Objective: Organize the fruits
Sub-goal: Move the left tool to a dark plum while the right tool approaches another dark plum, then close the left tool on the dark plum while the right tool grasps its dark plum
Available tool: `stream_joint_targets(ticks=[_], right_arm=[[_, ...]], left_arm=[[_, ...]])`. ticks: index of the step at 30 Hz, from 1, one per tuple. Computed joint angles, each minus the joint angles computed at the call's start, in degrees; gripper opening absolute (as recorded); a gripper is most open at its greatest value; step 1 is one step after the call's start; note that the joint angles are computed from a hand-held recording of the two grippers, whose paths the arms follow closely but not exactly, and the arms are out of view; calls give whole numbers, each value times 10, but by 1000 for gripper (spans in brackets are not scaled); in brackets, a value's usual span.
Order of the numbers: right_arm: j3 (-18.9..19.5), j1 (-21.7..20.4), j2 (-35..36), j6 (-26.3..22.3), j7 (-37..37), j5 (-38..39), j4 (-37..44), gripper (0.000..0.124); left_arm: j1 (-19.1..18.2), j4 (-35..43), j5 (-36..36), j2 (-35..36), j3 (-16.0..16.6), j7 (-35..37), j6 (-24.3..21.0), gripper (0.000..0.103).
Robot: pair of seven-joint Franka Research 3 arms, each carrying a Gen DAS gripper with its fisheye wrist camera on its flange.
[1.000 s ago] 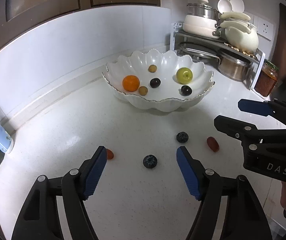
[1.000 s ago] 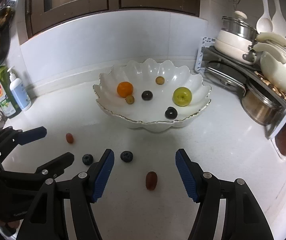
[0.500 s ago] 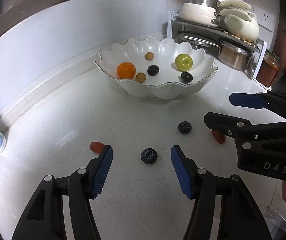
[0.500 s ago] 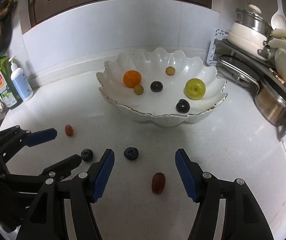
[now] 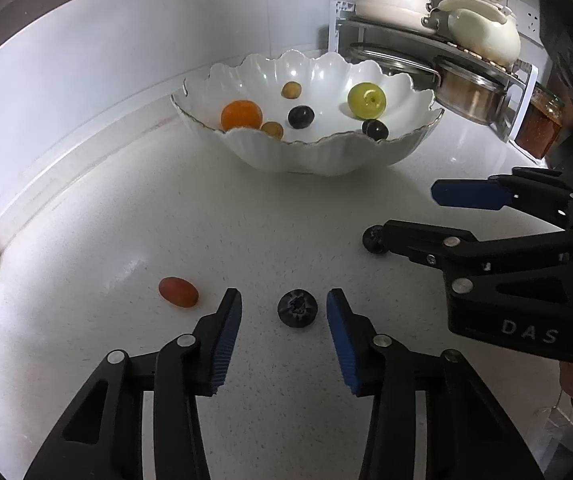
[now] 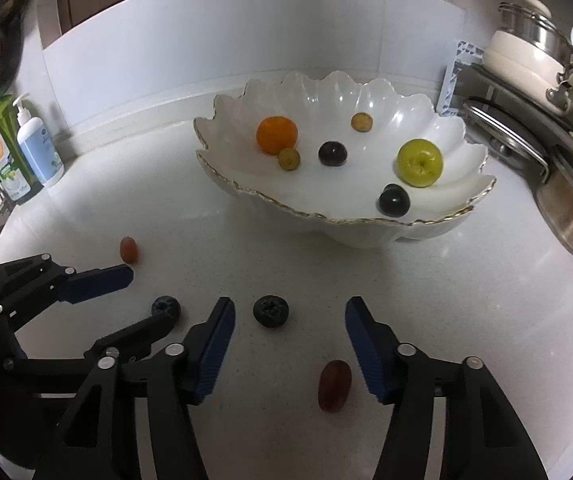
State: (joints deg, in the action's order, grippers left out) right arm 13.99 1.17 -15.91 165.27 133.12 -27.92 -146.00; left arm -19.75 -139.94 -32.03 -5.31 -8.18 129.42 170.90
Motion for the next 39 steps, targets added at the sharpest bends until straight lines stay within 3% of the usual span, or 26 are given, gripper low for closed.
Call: stream_joint_targets(ticks=[14,19,27,31,39], right_arm=[[-21,23,36,3,-24,12,15,46],[-31,34,45,1,-33,21,19,37],[-40,44,55,2,-44,32,24,37],[-39,44,60,0,-38,23,27,25],[-42,45,59,-1,-22,10,27,24]], left_arm=[[15,19,-46,19,-14,51,-24,34],[21,22,-49,24,-21,56,-29,30],[25,26,-75,26,-26,80,-30,27],[26,26,-81,26,-28,91,-31,25],[24,27,-86,27,-29,97,-26,23]])
